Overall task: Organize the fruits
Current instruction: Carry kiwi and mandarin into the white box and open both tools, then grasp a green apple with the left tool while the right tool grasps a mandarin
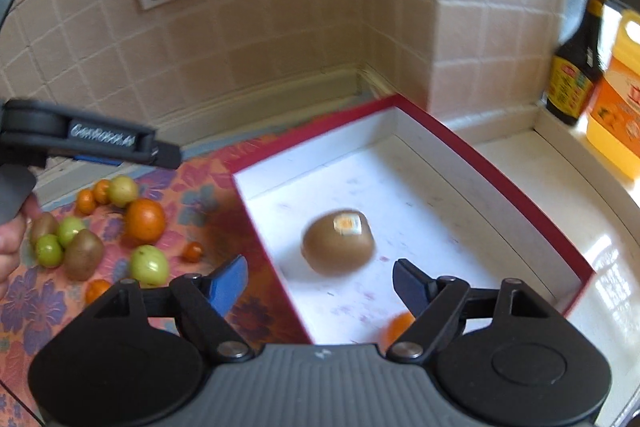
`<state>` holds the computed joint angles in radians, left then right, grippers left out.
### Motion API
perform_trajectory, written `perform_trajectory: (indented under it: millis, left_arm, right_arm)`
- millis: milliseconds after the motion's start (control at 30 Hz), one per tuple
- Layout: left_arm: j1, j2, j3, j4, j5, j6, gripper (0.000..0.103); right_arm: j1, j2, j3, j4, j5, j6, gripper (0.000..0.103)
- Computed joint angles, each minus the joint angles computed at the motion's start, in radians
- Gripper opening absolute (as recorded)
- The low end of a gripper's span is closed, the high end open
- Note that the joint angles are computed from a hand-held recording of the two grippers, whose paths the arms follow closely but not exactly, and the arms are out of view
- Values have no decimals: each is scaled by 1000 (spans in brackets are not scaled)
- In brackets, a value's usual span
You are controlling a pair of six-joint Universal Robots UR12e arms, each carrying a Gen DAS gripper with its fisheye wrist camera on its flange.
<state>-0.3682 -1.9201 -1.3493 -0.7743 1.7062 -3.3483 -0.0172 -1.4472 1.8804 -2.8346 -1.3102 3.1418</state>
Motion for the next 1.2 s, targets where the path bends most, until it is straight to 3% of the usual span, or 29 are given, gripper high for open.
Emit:
perform_trajectory:
  millis: [400,667,900,1200]
  left_arm:
    - [111,176,-185,-9,72,-126,82]
    - [210,257,-293,-11,27,-232,82]
    - [256,276,-383,65,-36,-216,82]
    - [249,234,-433,156,-50,-198,82]
  right_arm:
    - [98,35,-88,-7,54,-17,82]
    - [156,60,-120,51,100,-64,83]
    - [202,92,-125,104,100,-105,83]
    - [239,144,-132,144,102,-175,82]
